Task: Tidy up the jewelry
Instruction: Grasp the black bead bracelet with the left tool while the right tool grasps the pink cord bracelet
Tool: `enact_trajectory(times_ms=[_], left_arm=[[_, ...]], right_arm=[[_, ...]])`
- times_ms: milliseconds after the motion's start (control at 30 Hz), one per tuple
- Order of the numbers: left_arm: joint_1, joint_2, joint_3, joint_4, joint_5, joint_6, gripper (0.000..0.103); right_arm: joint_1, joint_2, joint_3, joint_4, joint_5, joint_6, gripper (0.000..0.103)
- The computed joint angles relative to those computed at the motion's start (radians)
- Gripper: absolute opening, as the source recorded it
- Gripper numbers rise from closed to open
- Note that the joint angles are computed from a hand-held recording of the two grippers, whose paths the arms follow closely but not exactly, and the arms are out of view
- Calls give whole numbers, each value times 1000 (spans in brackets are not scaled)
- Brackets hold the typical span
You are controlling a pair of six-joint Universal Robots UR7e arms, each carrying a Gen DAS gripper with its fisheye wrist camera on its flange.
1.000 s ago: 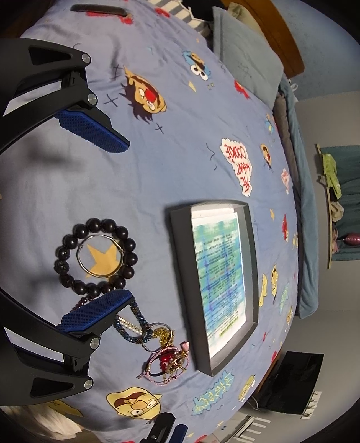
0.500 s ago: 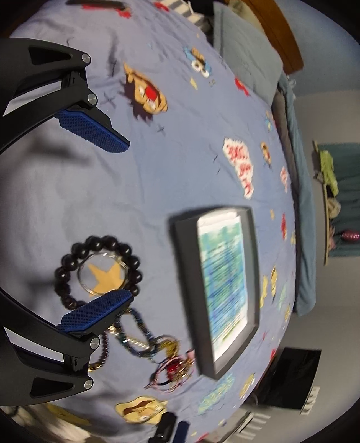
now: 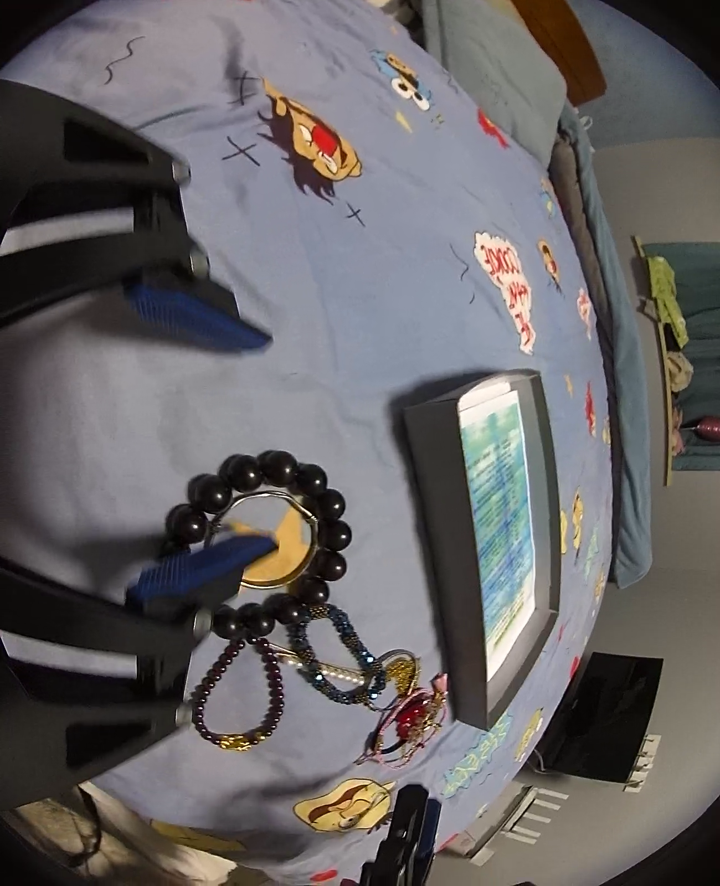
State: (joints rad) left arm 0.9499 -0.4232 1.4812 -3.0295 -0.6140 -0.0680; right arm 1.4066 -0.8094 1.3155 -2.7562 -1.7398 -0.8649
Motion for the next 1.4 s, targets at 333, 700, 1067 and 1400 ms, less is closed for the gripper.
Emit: enact_trajectory(times_ms=[333, 700, 1067, 1400], left_arm=[[-1, -6, -1, -5, -11, 11, 36], [9, -5, -8, 5, -35, 12, 27], [54, -39, 1, 67, -199, -94, 26], [28, -45, 27, -3, -200, -30, 15]], right_arm=[[-3, 34, -58, 48, 1, 28, 30], [5, 106, -160, 84, -34, 15, 18], [-7, 101, -180, 173, 4, 39, 5], [-7, 44, -112, 120, 91, 13, 5]])
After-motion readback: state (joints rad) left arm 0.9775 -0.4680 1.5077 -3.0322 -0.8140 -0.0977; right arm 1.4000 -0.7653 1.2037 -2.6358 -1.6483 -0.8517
